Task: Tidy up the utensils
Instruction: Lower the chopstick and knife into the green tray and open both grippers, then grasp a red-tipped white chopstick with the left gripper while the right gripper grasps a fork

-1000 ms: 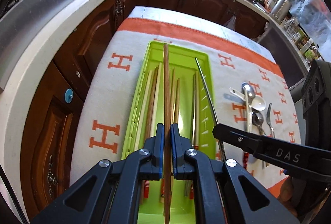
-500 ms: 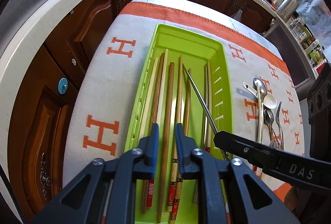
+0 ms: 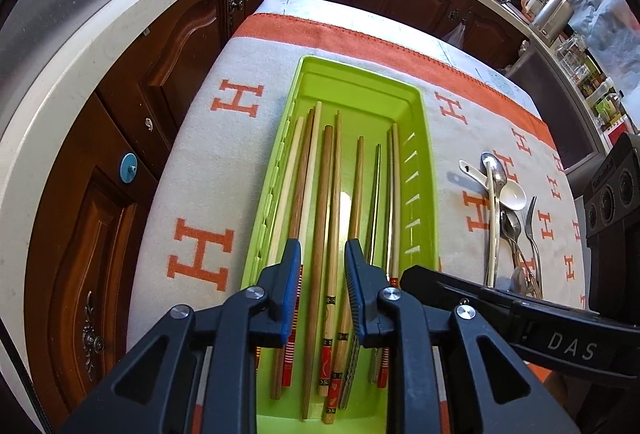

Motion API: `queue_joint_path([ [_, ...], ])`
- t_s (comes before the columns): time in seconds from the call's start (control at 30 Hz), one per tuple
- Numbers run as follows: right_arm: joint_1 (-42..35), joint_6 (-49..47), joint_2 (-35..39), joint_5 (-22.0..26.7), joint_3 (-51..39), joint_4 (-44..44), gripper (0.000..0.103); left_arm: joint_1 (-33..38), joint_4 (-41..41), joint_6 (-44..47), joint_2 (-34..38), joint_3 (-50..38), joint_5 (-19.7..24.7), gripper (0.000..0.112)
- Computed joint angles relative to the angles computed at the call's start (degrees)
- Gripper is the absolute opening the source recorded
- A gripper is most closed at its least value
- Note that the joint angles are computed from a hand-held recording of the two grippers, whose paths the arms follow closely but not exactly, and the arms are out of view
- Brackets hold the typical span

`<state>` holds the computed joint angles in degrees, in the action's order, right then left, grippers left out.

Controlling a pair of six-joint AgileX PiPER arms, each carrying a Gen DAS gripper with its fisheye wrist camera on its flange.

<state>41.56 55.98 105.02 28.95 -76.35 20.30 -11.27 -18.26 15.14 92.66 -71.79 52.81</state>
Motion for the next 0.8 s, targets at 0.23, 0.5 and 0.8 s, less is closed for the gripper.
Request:
queue_joint_path([
  [0.23, 2.5, 8.55, -4.39, 2.31, 1.54, -10.53, 0.01, -0.85, 0.26, -0.39, -2.99, 1.61, 1.0, 0.022],
  [0.5, 5.69, 18.82, -13.04, 4.71, 7.56, -21.9, 0.01, -4.22, 1.78, -3.14, -7.27, 4.44, 1.54, 0.022],
  [0.8, 9.81, 29.56, -23.12, 8.59, 14.68, -32.64, 0.009, -11.3, 4.32, -7.68, -10.38, 5.14, 2.32, 0.023],
])
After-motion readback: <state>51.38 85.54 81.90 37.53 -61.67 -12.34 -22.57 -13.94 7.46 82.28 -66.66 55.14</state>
